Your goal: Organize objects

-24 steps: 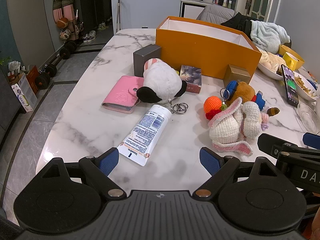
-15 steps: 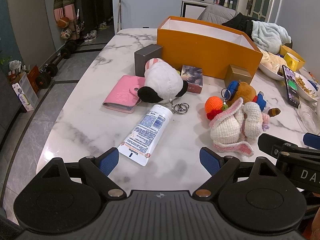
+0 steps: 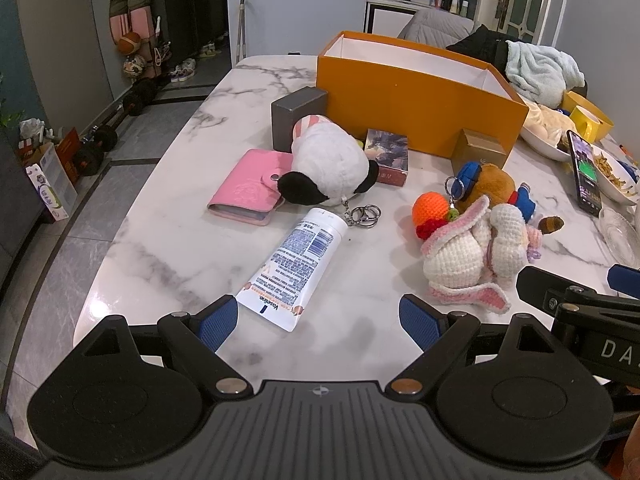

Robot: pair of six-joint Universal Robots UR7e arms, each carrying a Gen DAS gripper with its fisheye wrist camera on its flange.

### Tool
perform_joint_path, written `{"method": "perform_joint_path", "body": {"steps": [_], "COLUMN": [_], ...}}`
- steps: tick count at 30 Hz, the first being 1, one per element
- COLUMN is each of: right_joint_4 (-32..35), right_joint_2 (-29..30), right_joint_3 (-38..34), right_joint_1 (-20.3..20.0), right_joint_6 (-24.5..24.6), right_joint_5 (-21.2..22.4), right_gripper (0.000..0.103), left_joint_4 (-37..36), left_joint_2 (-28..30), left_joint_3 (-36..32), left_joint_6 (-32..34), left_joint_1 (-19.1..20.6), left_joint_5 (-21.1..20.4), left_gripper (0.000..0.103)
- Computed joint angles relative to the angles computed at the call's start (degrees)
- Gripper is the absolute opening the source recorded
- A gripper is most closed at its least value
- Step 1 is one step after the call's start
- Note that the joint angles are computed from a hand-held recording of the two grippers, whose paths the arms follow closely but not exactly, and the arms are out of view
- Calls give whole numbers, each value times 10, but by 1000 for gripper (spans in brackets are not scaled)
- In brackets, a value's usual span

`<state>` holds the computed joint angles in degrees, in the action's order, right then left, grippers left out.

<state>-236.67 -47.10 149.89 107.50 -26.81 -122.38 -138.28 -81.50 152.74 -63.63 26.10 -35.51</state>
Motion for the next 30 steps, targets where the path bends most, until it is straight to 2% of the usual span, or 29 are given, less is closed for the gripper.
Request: {"method": "perform_joint_path", "body": {"steps": [18,22,30], "right_joint_4": [3,-16,-3], "right_joint_2": [-9,9,2], "right_joint_3": [4,2,-7], "right_joint_1": [-3,-4,-26], "right_joint_6": [-4,-7,-25], "right_joint_5": [2,4,29], "right_gripper": [102,102,102], "left_joint_4": [9,3,31], "left_joint_2": [-5,-2,4], "left_joint_3": [0,1,-12], "left_joint_6": [-5,-1,-12], "left_joint_1": [-1,1,5], "left_joint_5": [-1,0,-7], "left_gripper": [103,103,103]}}
